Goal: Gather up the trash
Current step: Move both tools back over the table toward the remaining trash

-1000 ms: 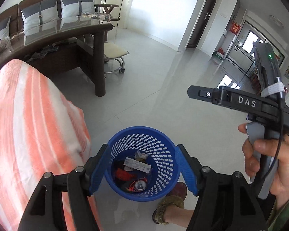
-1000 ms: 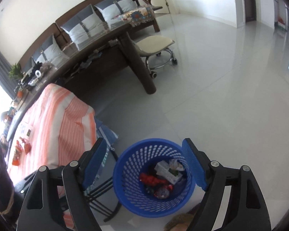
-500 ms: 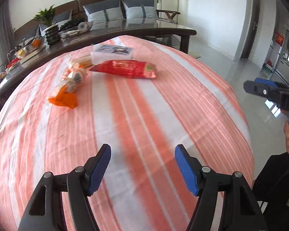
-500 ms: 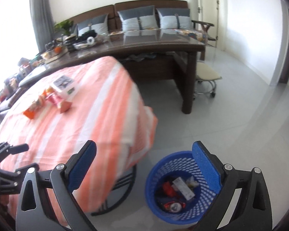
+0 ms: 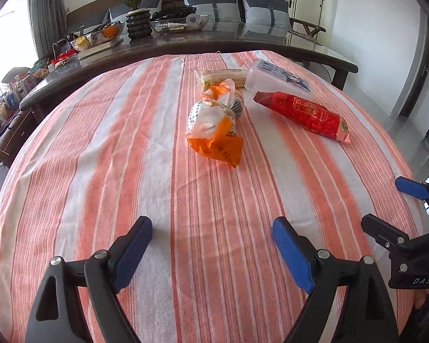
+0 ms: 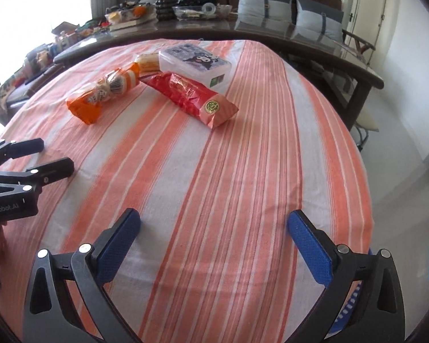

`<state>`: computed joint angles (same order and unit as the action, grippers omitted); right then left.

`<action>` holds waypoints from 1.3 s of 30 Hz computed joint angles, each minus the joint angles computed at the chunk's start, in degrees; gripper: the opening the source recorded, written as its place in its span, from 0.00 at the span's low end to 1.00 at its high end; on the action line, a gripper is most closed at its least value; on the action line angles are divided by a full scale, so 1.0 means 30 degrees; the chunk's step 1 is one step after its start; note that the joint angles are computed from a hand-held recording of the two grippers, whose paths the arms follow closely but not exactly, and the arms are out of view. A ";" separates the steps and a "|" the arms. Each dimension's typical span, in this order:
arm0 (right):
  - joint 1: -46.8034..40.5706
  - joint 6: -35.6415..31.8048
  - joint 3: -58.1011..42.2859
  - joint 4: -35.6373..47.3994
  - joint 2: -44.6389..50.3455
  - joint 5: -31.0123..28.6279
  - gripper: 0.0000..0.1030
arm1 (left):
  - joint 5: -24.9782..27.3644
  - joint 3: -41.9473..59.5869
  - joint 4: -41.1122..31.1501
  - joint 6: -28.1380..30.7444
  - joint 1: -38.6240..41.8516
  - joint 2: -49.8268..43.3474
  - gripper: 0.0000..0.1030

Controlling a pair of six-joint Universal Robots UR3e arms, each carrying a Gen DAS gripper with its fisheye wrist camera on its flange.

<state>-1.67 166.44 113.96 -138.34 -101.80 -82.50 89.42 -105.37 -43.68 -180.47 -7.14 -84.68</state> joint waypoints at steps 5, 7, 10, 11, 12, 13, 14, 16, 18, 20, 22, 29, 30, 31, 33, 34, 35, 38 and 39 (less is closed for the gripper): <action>-0.0263 -0.0061 0.0332 0.0036 -0.0385 0.0154 1.00 | 0.0005 0.0177 -0.0094 0.0041 -0.0050 -0.0153 0.89; -0.0321 -0.0088 0.0419 0.0074 -0.0522 0.0241 1.00 | -0.0020 0.0153 -0.0086 0.0042 -0.0033 -0.0136 0.89; -0.0345 -0.0081 0.0510 -0.0016 -0.0560 0.0263 1.00 | -0.0005 0.0172 -0.0094 0.0033 -0.0050 -0.0146 0.89; -0.0361 -0.0095 0.0510 -0.0039 -0.0544 0.0278 1.00 | 0.0001 0.0165 -0.0089 0.0030 -0.0057 -0.0143 0.89; -0.0392 -0.0103 0.0569 -0.0037 -0.0602 0.0320 1.00 | 0.0001 0.0165 -0.0089 0.0030 -0.0057 -0.0143 0.89; -0.0464 -0.0146 0.0609 0.0007 -0.0671 0.0398 1.00 | 0.0001 0.0165 -0.0089 0.0030 -0.0057 -0.0143 0.90; -0.0531 -0.0170 0.0663 0.0036 -0.0741 0.0472 1.00 | 0.0001 0.0165 -0.0089 0.0030 -0.0057 -0.0143 0.90; -0.0619 -0.0198 0.0728 0.0084 -0.0842 0.0542 1.00 | -0.0006 0.0156 -0.0087 0.0024 -0.0056 -0.0135 0.90; -0.0617 -0.0206 0.0720 0.0091 -0.0838 0.0516 1.00 | -0.0014 0.0147 -0.0091 -0.0012 -0.0081 -0.0123 0.90; -0.0604 -0.0203 0.0681 0.0105 -0.0808 0.0506 1.00 | -0.0406 0.0072 -0.0192 0.0236 0.0173 0.0027 0.90; -0.0608 -0.0209 0.0682 0.0113 -0.0812 0.0531 1.00 | -0.1833 -0.0058 -0.0576 0.0808 0.1077 0.0444 0.89; -0.0791 -0.0449 0.0804 0.0164 -0.0981 0.0735 1.00 | -0.5896 0.5351 -0.4118 0.2939 0.3106 -0.2277 0.90; -0.0793 -0.0469 0.0809 0.0150 -0.0974 0.0741 1.00 | -0.5535 0.6756 -0.4497 0.3179 0.2733 -0.3503 0.90; -0.0793 -0.0469 0.0809 0.0150 -0.0974 0.0741 1.00 | -0.5024 0.8161 -0.4888 0.3337 0.2365 -0.4748 0.90; -0.0778 -0.0459 0.0799 0.0151 -0.0968 0.0735 1.00 | -0.4032 1.0484 -0.5276 0.3229 0.1844 -0.6875 0.90; -0.0766 -0.0448 0.0799 0.0143 -0.0966 0.0722 1.00 | -0.3698 1.1235 -0.5220 0.3112 0.1709 -0.7615 0.90; -0.0778 -0.0455 0.0804 0.0144 -0.0970 0.0731 1.00 | -0.3534 1.1698 -0.5049 0.3082 0.1642 -0.8129 0.90; -0.0851 -0.0519 0.0835 0.0168 -0.1025 0.0823 1.00 | -0.3177 1.2369 -0.4694 0.3351 0.1408 -0.8994 0.88; -0.0851 -0.0522 0.0836 0.0164 -0.1028 0.0848 1.00 | -0.3174 1.2254 -0.4489 0.3507 0.1362 -0.9017 0.71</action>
